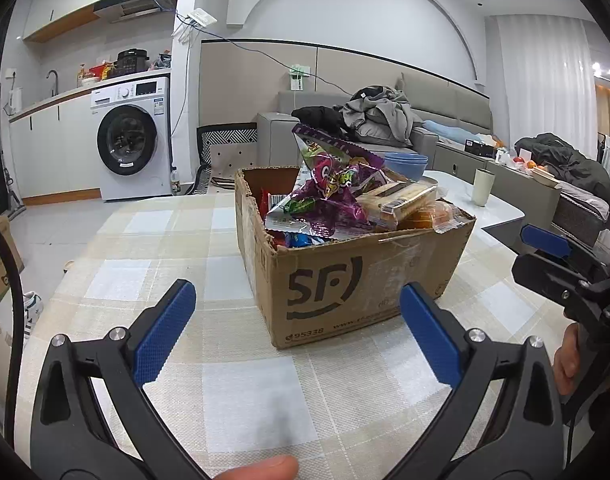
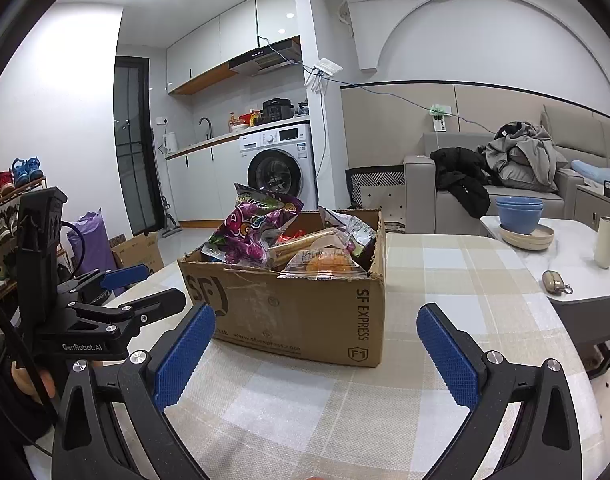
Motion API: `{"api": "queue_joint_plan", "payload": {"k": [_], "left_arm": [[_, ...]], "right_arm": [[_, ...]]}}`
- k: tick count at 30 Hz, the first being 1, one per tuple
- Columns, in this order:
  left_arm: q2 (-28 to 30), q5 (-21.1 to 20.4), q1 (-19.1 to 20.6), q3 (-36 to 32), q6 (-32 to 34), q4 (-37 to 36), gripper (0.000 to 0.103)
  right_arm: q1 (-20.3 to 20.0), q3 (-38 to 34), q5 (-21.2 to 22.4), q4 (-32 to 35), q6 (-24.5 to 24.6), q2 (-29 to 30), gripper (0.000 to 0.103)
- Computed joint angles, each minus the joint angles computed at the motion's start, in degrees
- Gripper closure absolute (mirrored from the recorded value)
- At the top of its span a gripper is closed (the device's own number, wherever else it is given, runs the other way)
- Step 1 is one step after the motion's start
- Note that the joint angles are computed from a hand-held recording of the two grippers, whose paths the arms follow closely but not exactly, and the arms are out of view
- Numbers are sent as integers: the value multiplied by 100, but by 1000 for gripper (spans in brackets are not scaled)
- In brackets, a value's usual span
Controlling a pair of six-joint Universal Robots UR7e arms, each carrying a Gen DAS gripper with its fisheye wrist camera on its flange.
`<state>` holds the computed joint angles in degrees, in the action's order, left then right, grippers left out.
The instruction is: Organize snacks
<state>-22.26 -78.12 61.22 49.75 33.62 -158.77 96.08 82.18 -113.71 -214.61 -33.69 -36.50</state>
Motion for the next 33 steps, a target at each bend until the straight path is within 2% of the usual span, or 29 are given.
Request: {"api": "queue_joint_plan", "payload": {"k": [33], "left_arm": [[19, -30, 16, 1, 31, -28, 1]], "right_arm": [[-18, 9, -17, 11, 72, 3, 0]]}}
